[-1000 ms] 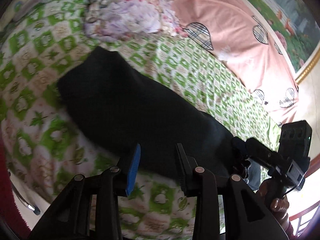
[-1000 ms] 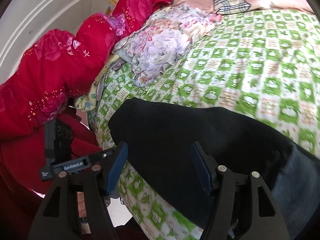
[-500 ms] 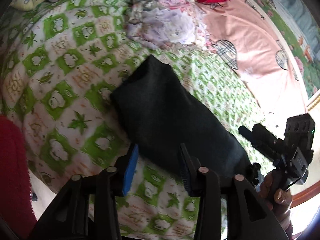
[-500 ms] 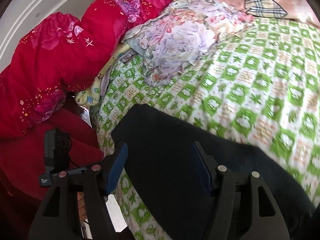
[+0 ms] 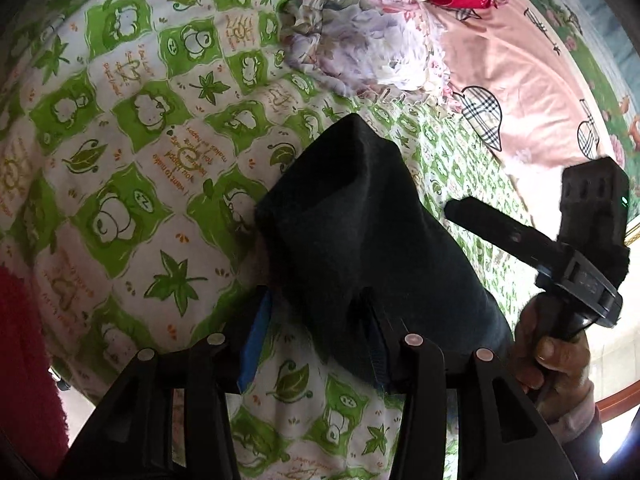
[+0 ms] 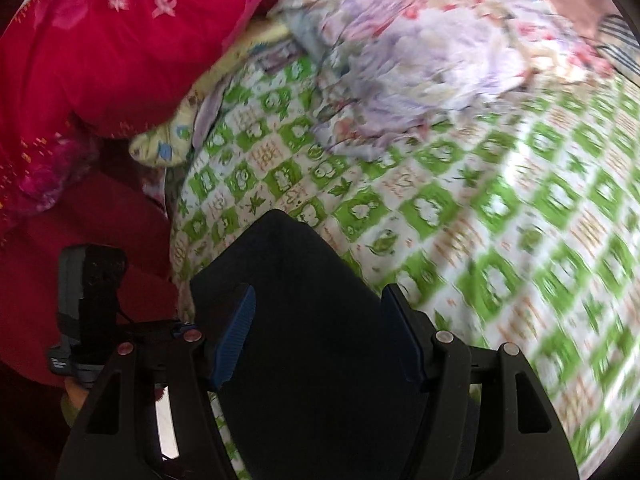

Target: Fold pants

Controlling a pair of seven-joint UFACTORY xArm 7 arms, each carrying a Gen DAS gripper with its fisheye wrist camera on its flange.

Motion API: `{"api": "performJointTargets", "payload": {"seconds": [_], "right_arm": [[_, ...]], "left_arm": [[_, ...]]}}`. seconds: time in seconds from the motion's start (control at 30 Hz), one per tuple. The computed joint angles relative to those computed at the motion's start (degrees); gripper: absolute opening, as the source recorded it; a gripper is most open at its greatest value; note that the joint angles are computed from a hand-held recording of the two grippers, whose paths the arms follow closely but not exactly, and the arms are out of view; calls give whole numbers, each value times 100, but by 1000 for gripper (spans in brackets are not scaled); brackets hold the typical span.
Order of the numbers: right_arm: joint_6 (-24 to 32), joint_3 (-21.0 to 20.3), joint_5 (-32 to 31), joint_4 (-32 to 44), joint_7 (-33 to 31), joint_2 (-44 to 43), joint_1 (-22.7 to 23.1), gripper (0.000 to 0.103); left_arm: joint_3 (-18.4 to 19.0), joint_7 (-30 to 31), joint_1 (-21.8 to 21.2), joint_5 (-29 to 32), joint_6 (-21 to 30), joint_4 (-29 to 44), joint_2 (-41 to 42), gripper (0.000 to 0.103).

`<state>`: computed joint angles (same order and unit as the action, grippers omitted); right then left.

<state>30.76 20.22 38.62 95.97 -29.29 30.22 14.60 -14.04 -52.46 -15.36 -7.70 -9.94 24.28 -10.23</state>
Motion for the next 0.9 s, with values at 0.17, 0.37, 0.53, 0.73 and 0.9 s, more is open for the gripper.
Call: {"api": "performJointTargets", "payload": {"seconds": [0.17, 0.37, 0.53, 0.73, 0.9], "right_arm": [[1003, -147, -602, 1273, 305, 851, 213, 66], [1964, -12, -452, 2637, 657, 1883, 72, 32], [1950, -82, -479, 2702, 698, 1891, 147, 27], [1443, 47, -170, 2010, 455, 1464, 14, 23], [849, 303, 486, 1109, -65, 807, -288, 22]], "left_arm": [[1092, -239, -912, 386, -259, -40, 128, 47], [1880, -1055, -1343, 1338, -593, -43, 308, 47], [1266, -839, -737, 1177, -550, 164, 501, 44], [741, -346, -383, 732, -431, 258, 450, 24], [314, 30, -150, 353, -340, 226, 58, 20]]}}
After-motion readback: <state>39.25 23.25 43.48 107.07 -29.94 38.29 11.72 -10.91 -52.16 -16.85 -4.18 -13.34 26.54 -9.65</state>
